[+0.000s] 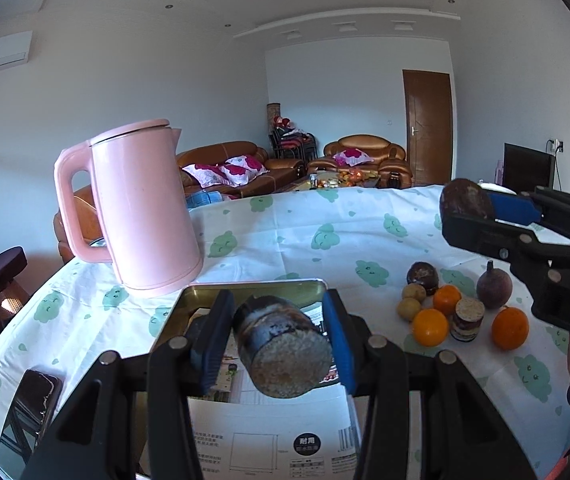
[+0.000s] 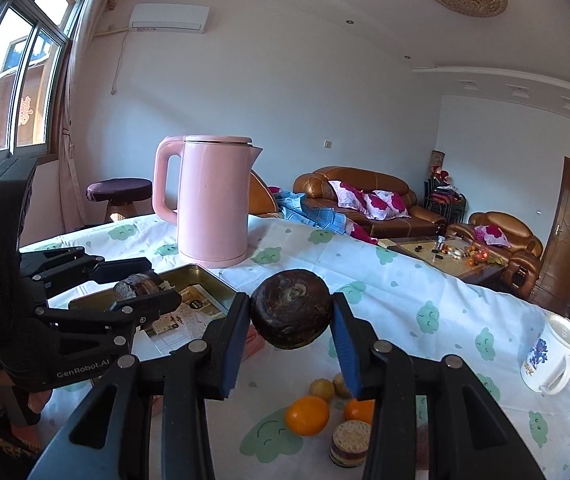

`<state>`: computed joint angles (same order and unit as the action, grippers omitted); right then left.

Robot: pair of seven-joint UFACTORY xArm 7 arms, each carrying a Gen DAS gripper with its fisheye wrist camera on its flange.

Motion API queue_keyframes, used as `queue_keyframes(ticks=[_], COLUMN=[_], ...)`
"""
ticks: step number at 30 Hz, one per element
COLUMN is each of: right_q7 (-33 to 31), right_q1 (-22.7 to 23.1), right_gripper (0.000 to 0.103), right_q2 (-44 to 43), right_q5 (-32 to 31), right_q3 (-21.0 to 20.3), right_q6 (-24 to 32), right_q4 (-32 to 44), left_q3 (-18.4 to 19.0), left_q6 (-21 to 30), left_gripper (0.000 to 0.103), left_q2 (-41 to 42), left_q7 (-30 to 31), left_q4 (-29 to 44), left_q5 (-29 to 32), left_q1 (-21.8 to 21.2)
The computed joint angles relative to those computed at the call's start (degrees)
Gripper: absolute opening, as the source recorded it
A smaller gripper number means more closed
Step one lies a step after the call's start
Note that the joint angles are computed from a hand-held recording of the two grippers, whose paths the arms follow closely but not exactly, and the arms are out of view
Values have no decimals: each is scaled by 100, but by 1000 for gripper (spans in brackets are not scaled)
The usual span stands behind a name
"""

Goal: Organize fruits
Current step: 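Lower the roll and dark fruit into the tin box and open both grippers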

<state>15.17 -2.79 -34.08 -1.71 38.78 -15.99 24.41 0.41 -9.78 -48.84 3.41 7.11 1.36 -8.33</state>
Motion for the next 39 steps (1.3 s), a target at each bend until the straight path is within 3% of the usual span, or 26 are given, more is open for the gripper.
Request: queue_keyframes(ticks=[9,17,21,25,39], right_q7=[-182,-132,-25,159,855], right_q1=[-770,-1361,-1957,-2588,-3312], right_gripper=[42,42,42,43,43], right_q2=[771,1430,1635,1792,2399], right_q5=[-169,-325,-451,-719,-1633], right_q3=[807,1504,2149,2790,3502], right_q6=[243,428,523,682,1173], right_q4=[768,1282,1518,1720,2058], left_q3=[484,693,864,774,823], left_q6=[111,126,280,356,784], left_gripper=[47,47,47,47,47], left_q2=[617,944,1104,1183,1407], left_q7=[333,581,696,764,1044], left_q4=[317,505,655,721,1001], left_q5=[12,-46,-98,-150,-294], left_q1=[12,84,7,113,162])
